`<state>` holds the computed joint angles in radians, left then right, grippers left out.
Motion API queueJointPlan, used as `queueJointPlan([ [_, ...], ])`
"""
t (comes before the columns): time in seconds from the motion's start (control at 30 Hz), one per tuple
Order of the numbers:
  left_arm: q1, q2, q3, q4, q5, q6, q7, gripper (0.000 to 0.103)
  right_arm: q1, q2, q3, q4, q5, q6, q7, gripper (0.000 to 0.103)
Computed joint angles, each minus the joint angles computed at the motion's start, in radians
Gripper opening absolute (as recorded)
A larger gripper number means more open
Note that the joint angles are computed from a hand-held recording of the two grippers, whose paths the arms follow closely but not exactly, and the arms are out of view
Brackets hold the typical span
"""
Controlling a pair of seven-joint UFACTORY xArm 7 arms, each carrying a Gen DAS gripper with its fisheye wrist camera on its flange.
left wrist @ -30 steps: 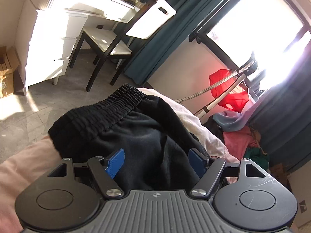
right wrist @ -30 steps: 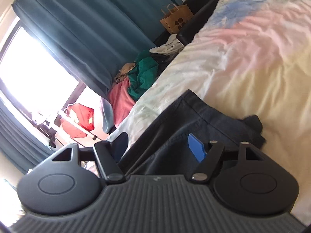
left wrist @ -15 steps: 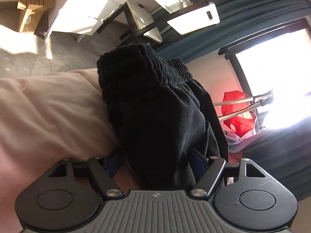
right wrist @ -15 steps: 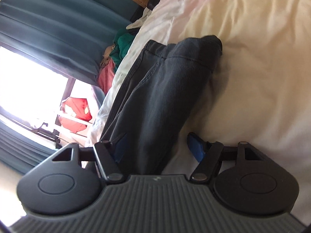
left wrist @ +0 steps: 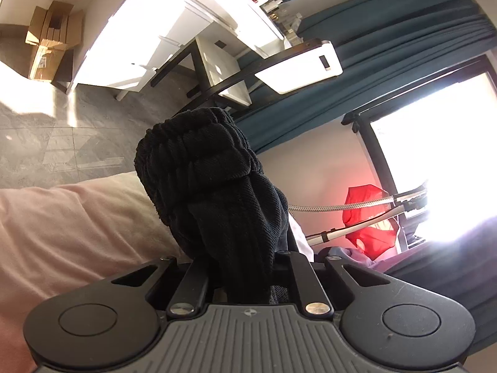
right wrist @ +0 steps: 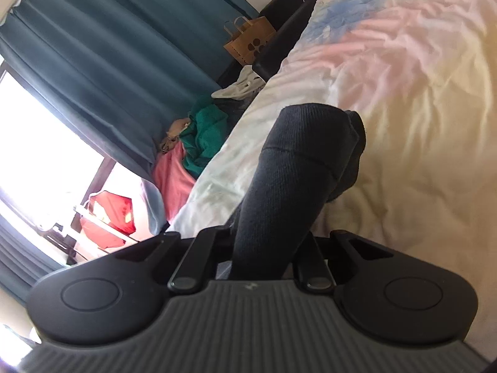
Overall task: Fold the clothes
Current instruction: 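Lift the sweatpants and fold them over with both tools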
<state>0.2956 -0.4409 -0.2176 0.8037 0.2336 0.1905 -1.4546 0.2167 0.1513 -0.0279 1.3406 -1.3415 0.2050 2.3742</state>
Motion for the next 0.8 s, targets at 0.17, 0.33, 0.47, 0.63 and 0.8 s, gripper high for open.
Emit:
queueJointPlan([
  [0.17, -0.145, -0.247, 0.138, -0.082, -0.097, 0.19, 0.177, 0.011, -0.041, -0.188, 0.036, -0.214, 0.063, -0.057, -0.015, 0.015],
  [0.33, -0.182, -0.62, 0.185, -0.209, -0.17, 0.487, 0.309, 0.011, -0.065, -0.396, 0.075, -0.465, 0.177, -0.112, -0.077, 0.015],
  [0.47, -0.167, -0.871, 0.21, -0.263, -0.203, 0.729, 0.377, 0.011, 0.017, -0.527, 0.018, -0.623, 0.378, -0.147, -0.218, 0.015],
  [0.63, -0.138, -1.12, 0.232, -0.38, -0.244, 0.933, 0.409, 0.011, 0.111, -0.58, -0.065, -0.732, 0.526, -0.184, -0.385, 0.015],
  [0.8, -0.111, -1.299, 0.252, -0.493, -0.269, 0.994, 0.42, 0.015, -0.001, -0.57, 0.007, -0.828, 0.607, -0.324, -0.33, 0.015],
])
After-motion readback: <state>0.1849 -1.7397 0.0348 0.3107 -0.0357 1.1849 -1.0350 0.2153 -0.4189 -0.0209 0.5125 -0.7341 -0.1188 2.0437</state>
